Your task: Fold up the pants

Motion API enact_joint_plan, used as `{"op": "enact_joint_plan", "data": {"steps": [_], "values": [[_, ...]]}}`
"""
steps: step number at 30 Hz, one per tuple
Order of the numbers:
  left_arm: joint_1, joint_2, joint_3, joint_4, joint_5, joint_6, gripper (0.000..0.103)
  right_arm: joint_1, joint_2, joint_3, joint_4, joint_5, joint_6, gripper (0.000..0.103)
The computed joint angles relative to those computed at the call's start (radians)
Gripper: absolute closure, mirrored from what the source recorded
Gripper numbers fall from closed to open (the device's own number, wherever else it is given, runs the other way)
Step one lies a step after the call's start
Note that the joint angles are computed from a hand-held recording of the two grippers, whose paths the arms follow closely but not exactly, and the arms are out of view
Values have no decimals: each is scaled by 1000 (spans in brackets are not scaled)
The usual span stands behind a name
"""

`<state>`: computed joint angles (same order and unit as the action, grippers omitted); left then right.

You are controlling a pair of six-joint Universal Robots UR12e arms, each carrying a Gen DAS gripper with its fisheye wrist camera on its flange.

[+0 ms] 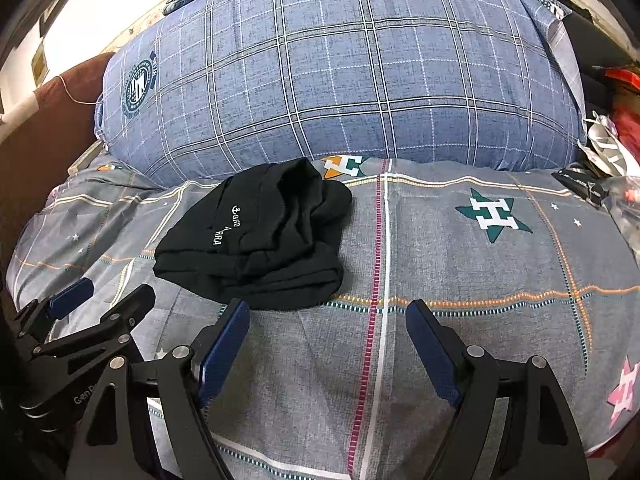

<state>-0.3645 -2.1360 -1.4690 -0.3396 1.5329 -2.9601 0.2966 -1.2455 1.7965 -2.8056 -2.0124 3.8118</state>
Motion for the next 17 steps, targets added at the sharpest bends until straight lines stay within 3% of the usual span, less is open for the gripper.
{"op": "enact_joint_plan", "data": {"steps": [12, 17], "values": [[-3, -15, 12, -16, 3, 23, 19, -11, 5, 0, 10, 26, 8, 21], [6, -20, 22, -32, -22, -12, 20, -14, 9, 1, 8, 23, 18, 21]]}}
